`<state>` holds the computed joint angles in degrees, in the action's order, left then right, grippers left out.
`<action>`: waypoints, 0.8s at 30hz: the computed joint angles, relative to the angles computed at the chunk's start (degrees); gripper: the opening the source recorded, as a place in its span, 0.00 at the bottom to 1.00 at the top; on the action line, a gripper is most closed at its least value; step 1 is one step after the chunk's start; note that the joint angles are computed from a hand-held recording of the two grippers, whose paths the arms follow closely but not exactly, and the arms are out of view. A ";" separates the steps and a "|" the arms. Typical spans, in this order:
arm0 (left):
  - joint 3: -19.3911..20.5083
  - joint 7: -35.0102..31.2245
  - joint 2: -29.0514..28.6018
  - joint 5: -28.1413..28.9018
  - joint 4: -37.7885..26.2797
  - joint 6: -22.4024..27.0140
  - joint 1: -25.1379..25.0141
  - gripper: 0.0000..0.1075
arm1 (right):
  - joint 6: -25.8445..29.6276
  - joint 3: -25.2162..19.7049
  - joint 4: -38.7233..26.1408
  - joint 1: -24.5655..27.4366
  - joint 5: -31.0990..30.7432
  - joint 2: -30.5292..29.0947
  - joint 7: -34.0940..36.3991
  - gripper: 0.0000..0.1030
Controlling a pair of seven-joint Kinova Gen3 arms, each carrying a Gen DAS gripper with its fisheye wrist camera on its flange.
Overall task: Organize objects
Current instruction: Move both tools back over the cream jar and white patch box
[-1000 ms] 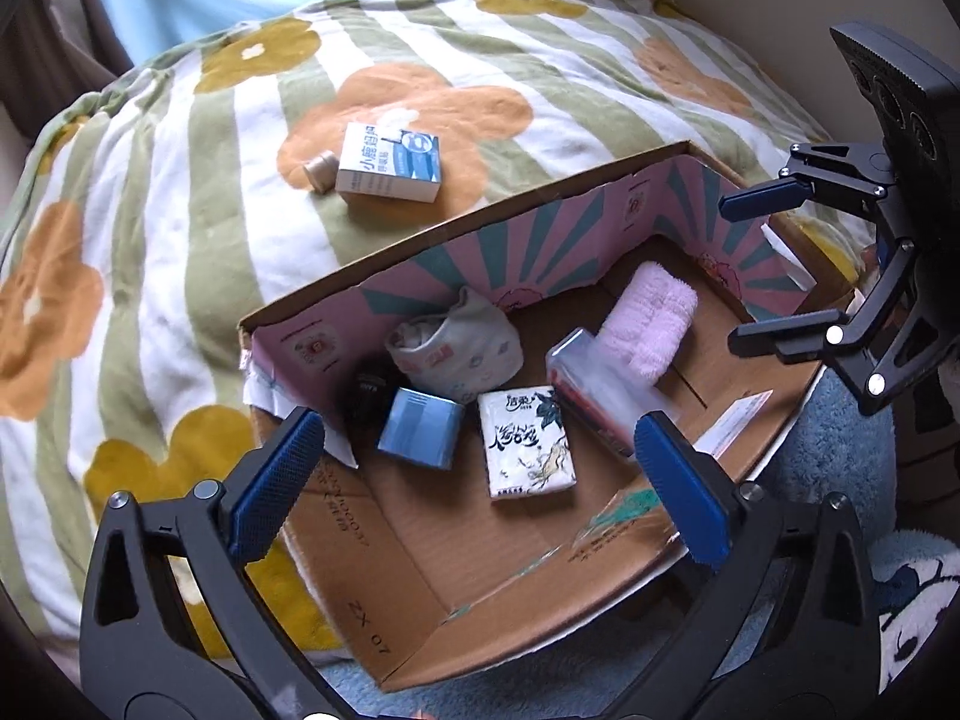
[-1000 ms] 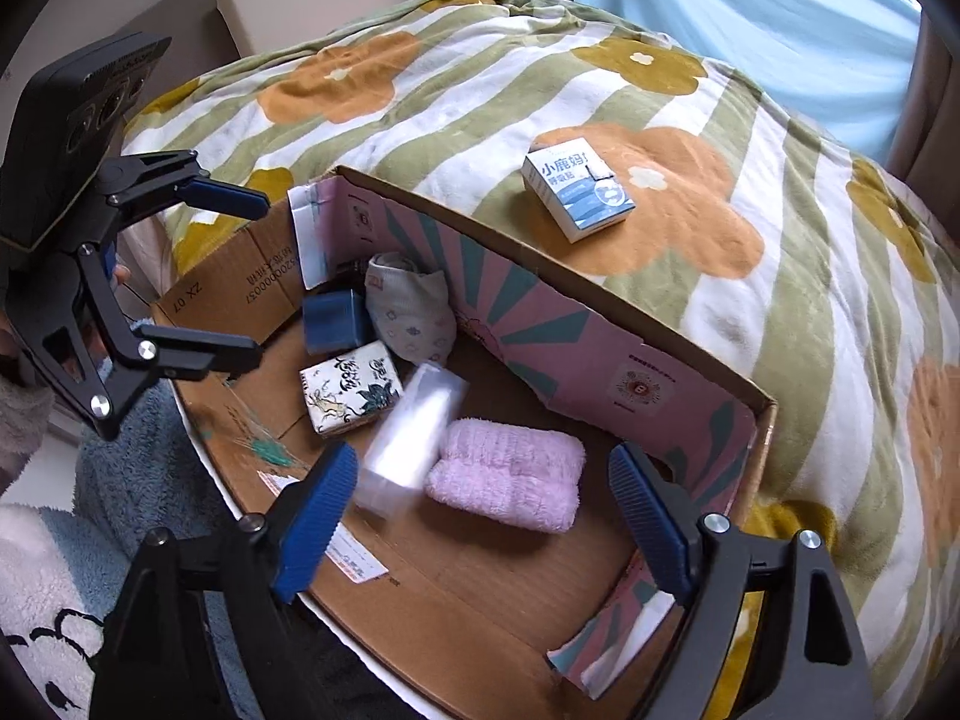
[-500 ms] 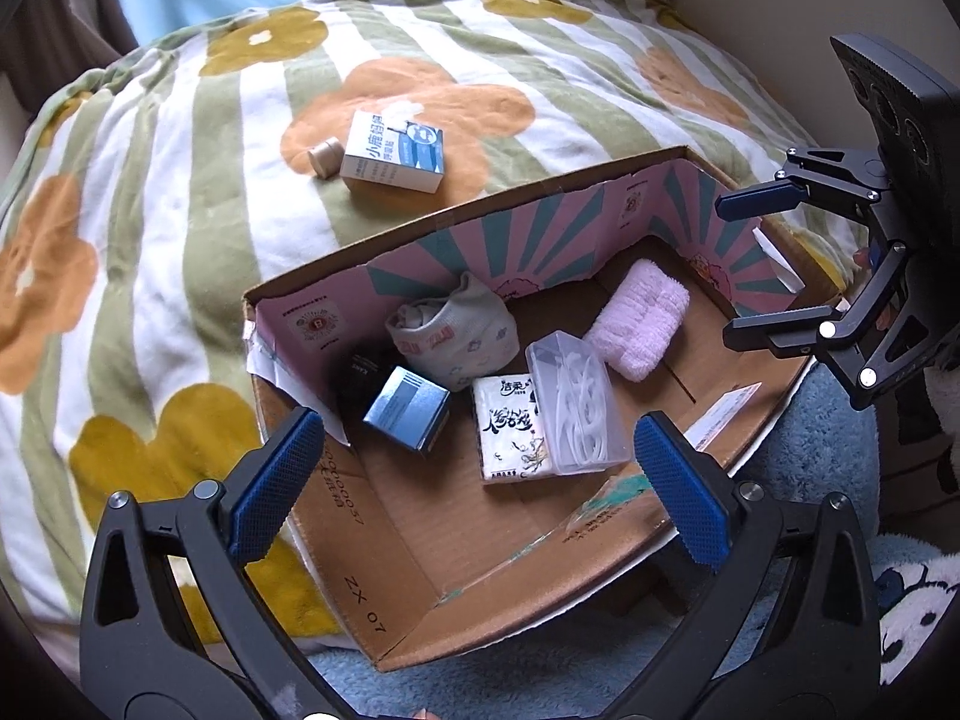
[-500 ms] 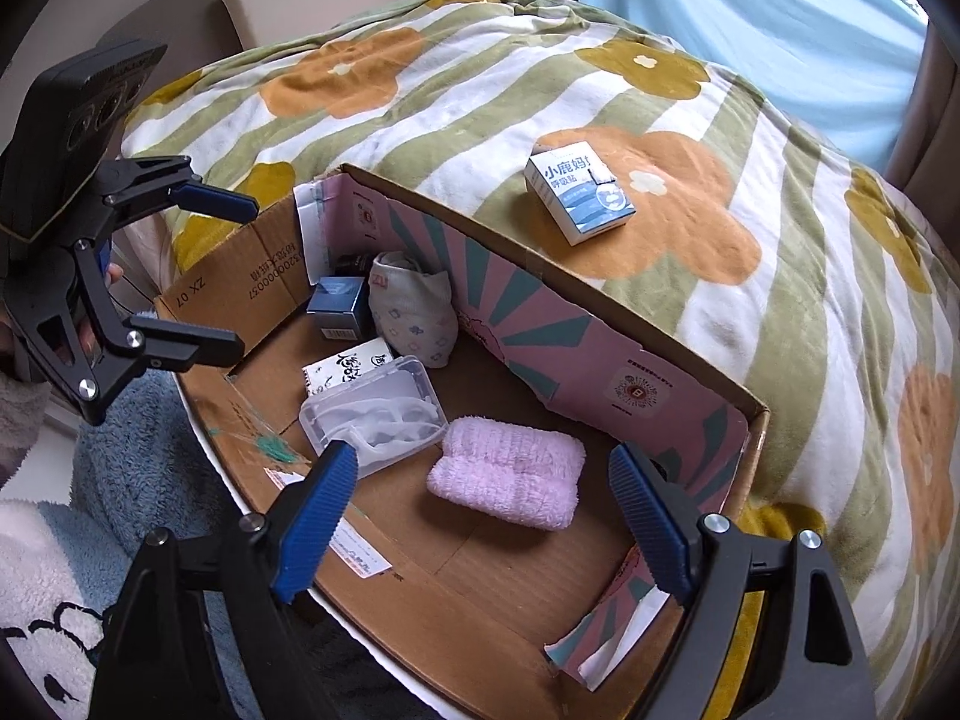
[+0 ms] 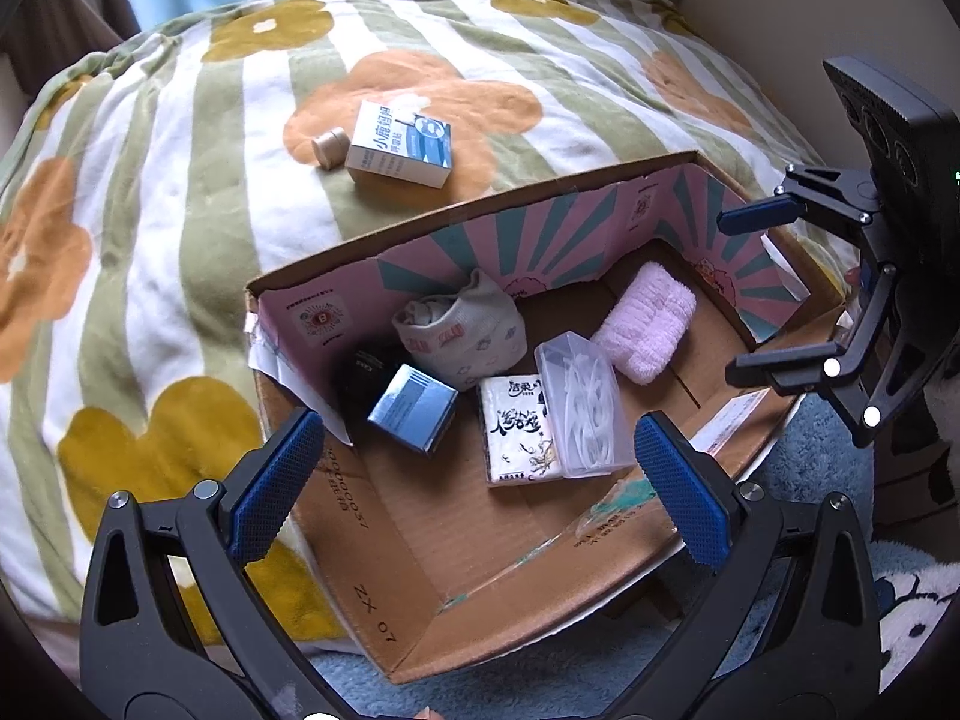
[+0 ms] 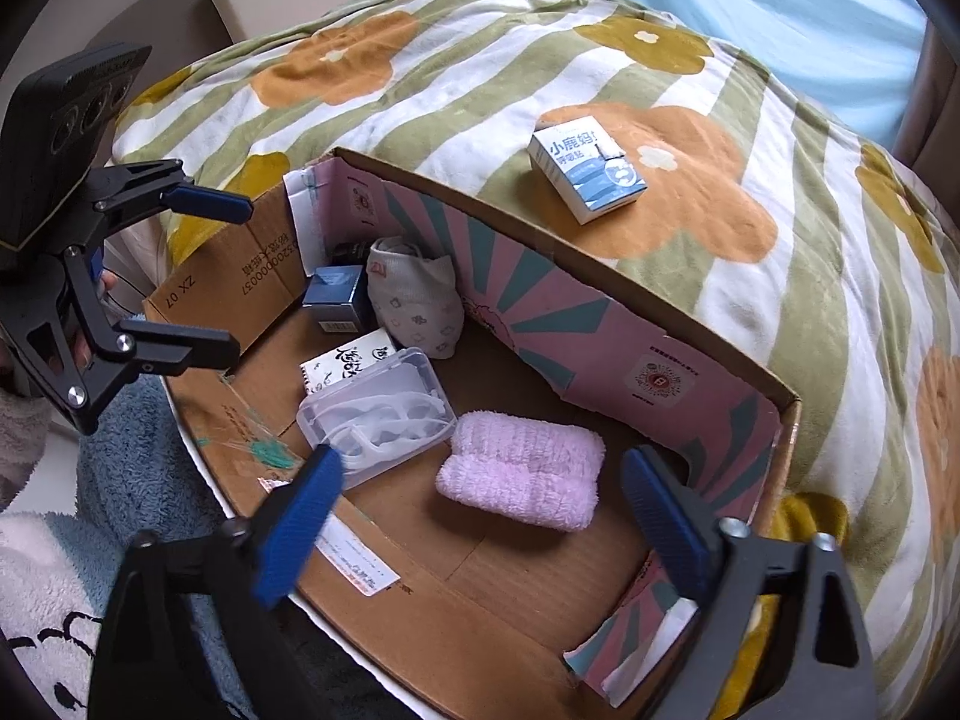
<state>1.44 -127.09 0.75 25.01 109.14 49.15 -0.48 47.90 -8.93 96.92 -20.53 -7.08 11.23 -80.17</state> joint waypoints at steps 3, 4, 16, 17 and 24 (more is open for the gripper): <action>-0.72 -1.72 -0.38 1.35 -0.33 -0.14 -0.80 0.96 | 0.73 -0.43 -0.70 1.11 -2.90 0.60 2.05 0.99; -0.92 -2.19 -0.57 1.56 -0.50 -0.29 -1.05 0.96 | 1.34 -0.40 -1.18 1.17 -3.29 0.91 2.08 0.99; -1.74 -7.13 2.75 0.21 -9.49 -3.98 -4.01 0.96 | 4.06 -0.48 -7.22 -1.36 1.79 1.63 3.28 0.99; -1.63 -8.48 3.94 0.95 -11.19 -3.51 -4.65 0.96 | 3.77 -0.50 -7.92 -1.51 2.28 1.68 4.02 0.99; 1.78 -13.05 16.14 -1.19 -26.64 2.48 -6.81 0.96 | 4.39 -0.46 -17.26 0.41 1.55 6.96 12.53 0.99</action>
